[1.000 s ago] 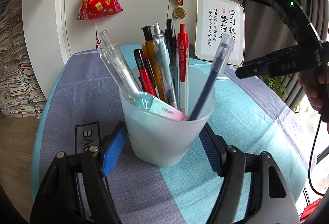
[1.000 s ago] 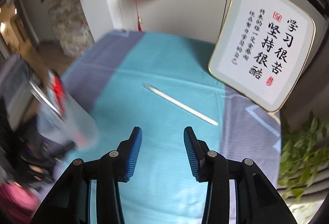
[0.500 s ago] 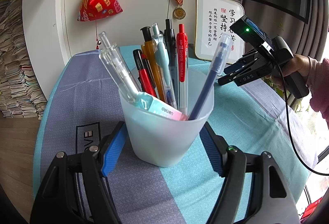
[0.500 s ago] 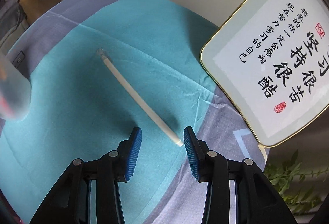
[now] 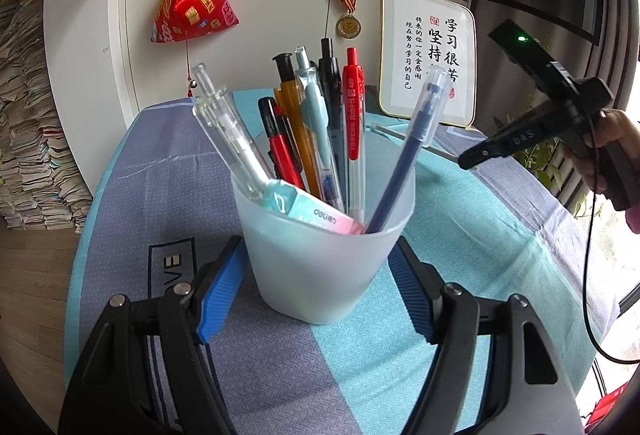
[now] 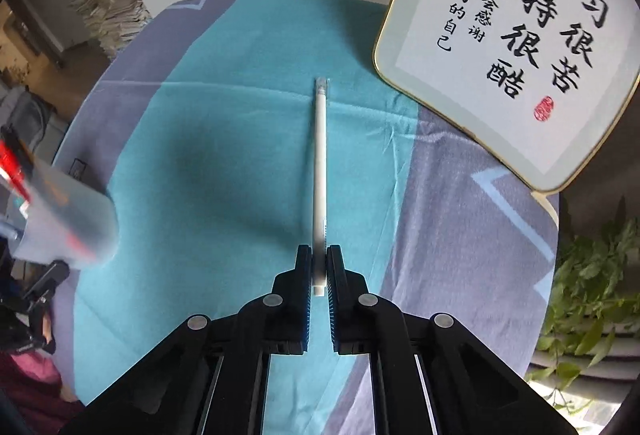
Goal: Organize stationery
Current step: 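Move the right gripper to the white refill tube and grasp it, then lift the white refill tube and lower it into the cup with the right gripper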
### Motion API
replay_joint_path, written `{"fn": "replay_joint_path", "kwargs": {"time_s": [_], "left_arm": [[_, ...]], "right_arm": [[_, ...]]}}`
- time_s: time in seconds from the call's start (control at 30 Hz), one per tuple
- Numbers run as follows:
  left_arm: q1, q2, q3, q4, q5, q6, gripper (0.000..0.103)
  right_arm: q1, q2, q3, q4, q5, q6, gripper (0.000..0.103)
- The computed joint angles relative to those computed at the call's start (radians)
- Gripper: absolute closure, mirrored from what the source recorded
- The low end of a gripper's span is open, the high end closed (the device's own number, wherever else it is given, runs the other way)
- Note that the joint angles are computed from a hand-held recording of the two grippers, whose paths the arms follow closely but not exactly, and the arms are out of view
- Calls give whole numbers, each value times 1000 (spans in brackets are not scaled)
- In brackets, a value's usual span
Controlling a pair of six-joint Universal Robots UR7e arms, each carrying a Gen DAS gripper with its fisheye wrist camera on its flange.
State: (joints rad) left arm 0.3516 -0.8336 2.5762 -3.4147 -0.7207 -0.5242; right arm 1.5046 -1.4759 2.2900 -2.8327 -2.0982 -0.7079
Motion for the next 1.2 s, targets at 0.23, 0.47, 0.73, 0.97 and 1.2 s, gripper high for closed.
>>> {"fn": "replay_joint_path", "kwargs": {"time_s": [0.23, 0.47, 0.73, 0.97, 1.2], "left_arm": [[-2, 0, 1, 1, 1, 0, 31], [-5, -1, 5, -1, 6, 0, 31], [-8, -5, 7, 7, 3, -8, 31], [-8, -7, 7, 12, 1, -8, 30], [-8, -7, 7, 12, 1, -9, 30]], "right_arm": [[28, -172, 148, 95, -75, 41, 95], [59, -162, 185, -29, -96, -18, 93], [135, 68, 75, -109, -104, 69, 89], [152, 196, 9, -147, -166, 102, 89], [137, 227, -19, -133, -168, 115, 89]]}}
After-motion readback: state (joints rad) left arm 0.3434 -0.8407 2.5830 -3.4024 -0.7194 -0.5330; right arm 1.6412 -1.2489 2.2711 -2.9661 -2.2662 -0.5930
